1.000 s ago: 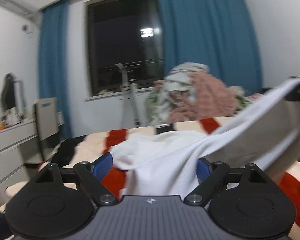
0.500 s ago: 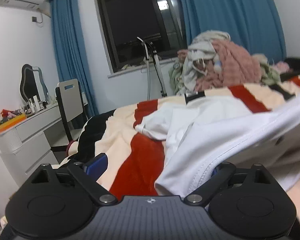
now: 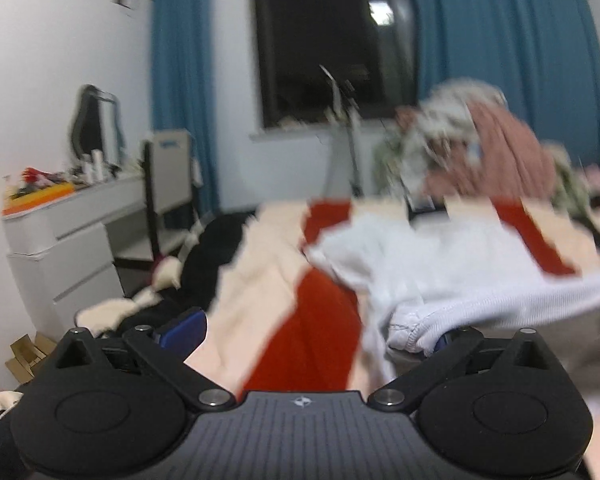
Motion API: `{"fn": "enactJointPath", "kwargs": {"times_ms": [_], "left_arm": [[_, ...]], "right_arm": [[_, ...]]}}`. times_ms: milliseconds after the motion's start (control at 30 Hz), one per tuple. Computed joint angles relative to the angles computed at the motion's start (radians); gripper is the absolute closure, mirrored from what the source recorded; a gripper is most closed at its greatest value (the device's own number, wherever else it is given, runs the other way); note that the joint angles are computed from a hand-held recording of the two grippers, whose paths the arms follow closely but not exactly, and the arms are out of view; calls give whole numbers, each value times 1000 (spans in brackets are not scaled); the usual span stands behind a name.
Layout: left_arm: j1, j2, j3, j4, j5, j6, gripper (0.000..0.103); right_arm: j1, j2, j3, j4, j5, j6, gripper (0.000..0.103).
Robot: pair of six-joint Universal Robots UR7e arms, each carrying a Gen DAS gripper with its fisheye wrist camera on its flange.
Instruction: Fold clothes
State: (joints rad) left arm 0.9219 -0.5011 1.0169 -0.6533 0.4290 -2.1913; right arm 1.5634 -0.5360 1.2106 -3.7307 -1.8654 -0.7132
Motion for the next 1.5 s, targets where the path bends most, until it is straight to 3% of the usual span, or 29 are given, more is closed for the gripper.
{"fn": "enactJointPath", "kwargs": {"times_ms": [67, 133, 267, 367, 500, 600, 700, 900, 1133, 1200, 1267, 1300, 1400, 1433, 1500], "left_arm": [[-9, -42, 93, -181, 41, 93, 0], [-20, -75, 160, -268, 79, 104, 0], [-32, -107, 194, -255, 118, 57, 0], [-40, -99, 175, -216, 89, 73, 0], [-40, -80, 116, -55, 69, -19, 0], [-32, -73, 98, 21, 91, -84, 0], [-27, -69, 83, 74, 103, -136, 0], [-14, -40, 2, 250, 115, -278, 0], [-14, -22, -9, 278, 179, -220, 0], [-18, -14, -1, 200, 146, -125, 0], [-16, 4, -37, 211, 88, -110, 0], [-14, 15, -63, 235, 57, -118, 0], [-4, 49, -155, 422, 22, -288, 0], [-3, 46, -152, 426, 22, -299, 0], [-5, 11, -79, 307, 31, -235, 0]], "right_arm": [[-1, -5, -6, 91, -31, 11, 18], [-1, -4, -15, 176, -61, 21, 18], [-8, -13, -31, 373, -107, 79, 18], [-7, -7, -33, 310, -111, 123, 18], [-12, -21, -3, 90, -14, 151, 14], [-15, -24, 22, -62, 75, 110, 14], [-13, -21, 29, -135, 124, 74, 14], [-13, -25, 36, -149, 151, 53, 14], [-9, -25, 44, -165, 162, 27, 14], [-8, -25, 45, -173, 160, 27, 14], [-7, -21, 38, -183, 148, 25, 14], [-7, -20, 36, -187, 144, 22, 14], [-8, -12, 26, -198, 131, 3, 14], [-8, -7, 18, -200, 123, -10, 14], [-4, 7, -7, -171, 72, -32, 13]]}}
